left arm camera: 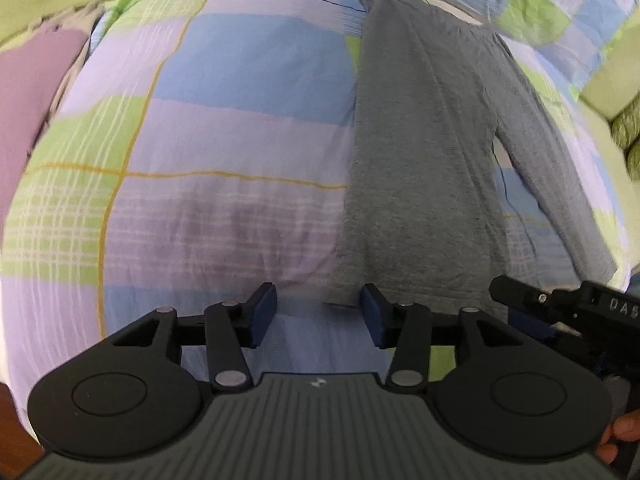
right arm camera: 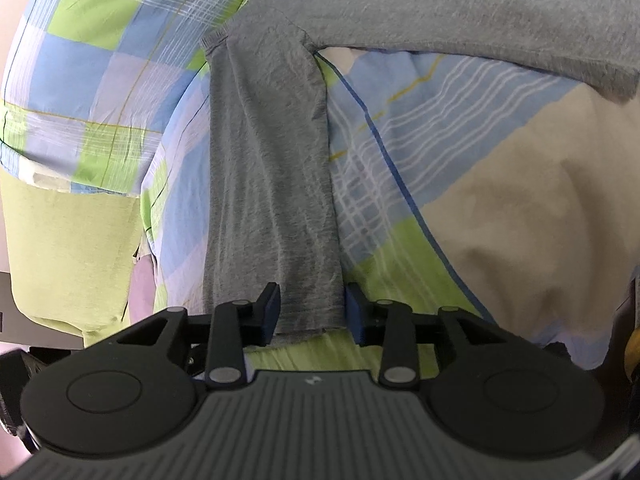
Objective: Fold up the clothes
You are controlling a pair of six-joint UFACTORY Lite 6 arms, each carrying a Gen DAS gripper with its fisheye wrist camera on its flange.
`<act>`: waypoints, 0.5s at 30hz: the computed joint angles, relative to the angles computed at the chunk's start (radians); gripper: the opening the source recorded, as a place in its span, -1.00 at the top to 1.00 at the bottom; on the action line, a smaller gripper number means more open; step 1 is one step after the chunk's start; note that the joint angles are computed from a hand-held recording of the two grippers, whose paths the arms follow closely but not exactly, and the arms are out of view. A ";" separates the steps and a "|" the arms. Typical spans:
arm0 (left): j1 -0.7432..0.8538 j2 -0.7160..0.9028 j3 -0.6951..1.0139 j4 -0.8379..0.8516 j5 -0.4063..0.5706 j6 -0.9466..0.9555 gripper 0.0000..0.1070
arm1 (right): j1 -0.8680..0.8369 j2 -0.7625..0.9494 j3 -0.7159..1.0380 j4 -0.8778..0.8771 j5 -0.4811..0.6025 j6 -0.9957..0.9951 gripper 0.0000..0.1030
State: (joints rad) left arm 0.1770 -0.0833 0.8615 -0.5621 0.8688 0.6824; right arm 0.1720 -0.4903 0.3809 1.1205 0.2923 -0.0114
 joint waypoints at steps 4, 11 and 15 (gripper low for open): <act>-0.027 0.013 -0.007 -0.043 -0.037 0.021 0.83 | 0.010 0.003 0.000 0.000 -0.014 -0.015 0.40; -0.019 -0.366 -0.070 -0.088 -0.076 0.158 1.00 | -0.004 -0.084 -0.009 -0.047 0.024 0.035 0.98; -0.121 -0.548 -0.107 0.024 -0.092 0.155 1.00 | -0.004 -0.170 0.008 -0.061 0.080 0.054 0.98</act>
